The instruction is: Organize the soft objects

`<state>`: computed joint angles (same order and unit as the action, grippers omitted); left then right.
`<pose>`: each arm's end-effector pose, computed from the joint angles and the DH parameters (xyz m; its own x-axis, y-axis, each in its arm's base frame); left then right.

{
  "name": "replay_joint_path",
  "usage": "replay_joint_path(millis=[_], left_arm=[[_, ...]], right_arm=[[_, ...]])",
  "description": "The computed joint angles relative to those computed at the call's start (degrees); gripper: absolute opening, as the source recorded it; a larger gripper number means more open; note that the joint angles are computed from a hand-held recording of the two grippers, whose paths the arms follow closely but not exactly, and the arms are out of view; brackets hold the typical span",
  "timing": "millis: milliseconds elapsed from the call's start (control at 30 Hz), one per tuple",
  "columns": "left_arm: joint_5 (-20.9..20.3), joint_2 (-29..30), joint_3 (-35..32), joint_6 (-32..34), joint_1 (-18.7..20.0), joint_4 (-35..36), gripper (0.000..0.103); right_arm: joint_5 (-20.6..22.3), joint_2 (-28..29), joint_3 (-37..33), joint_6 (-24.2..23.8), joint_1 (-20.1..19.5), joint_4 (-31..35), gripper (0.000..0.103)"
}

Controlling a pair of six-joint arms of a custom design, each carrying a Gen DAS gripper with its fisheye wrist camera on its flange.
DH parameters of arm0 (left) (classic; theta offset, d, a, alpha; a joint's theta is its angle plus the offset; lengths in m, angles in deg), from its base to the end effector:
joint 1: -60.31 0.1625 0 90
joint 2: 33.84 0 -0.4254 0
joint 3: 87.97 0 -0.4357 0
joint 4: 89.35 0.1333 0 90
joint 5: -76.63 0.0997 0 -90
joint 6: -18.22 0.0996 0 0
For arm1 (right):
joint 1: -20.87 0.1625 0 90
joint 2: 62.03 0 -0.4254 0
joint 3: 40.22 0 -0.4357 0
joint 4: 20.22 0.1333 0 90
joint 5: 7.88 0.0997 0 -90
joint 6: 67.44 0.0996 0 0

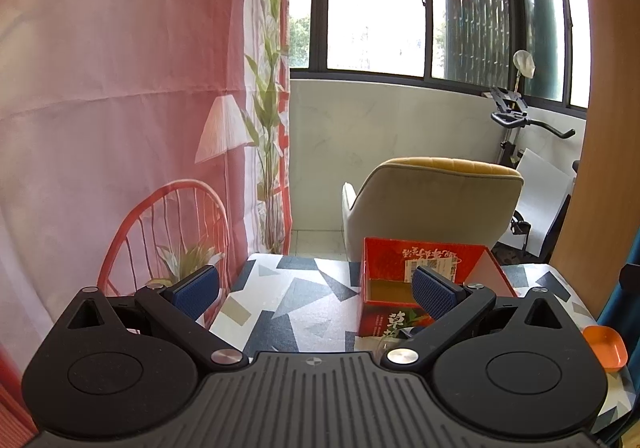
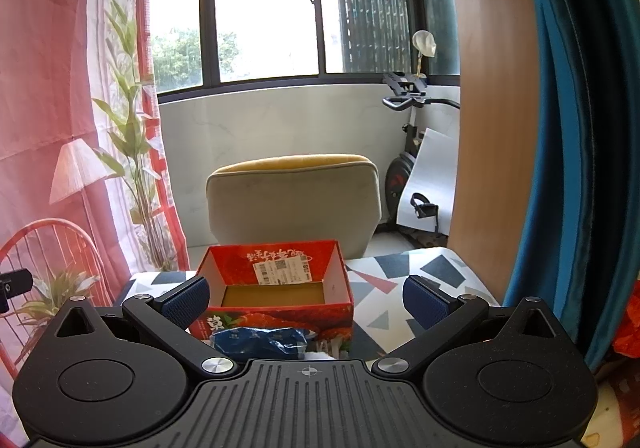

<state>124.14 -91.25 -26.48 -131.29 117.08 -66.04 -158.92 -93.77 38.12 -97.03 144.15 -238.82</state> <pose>-0.2065 -0.6813 0.3676 -0.6868 0.1112 -0.7183 0.6970 0.3811 -0.6074 0.4352 -0.5789 0.1617 -0.7277 0.3414 0.5949 -0.5011 0.3277 -0.8010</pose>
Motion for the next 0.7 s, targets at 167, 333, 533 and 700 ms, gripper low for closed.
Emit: replay_joint_path(millis=[167, 333, 533, 700], left_arm=[[-0.5, 1.6, -1.6, 0.1, 0.9, 0.7, 0.103], [0.1, 4.0, -4.2, -0.8, 2.7, 2.9, 0.103], [2.2, 6.6, -5.7, -1.5, 5.0, 3.8, 0.103], [1.8, 11.0, -11.1, -2.1, 6.4, 7.3, 0.103]], right_arm=[[3.7, -0.8, 2.4, 1.4, -1.4, -2.7, 0.103], [7.2, -0.7, 4.0, 1.9, -3.5, -3.5, 0.103], [6.9, 1.7, 2.3, 1.9, -5.9, -2.2, 0.103], [8.6, 1.2, 3.3, 7.2, -8.0, 5.0, 0.103]])
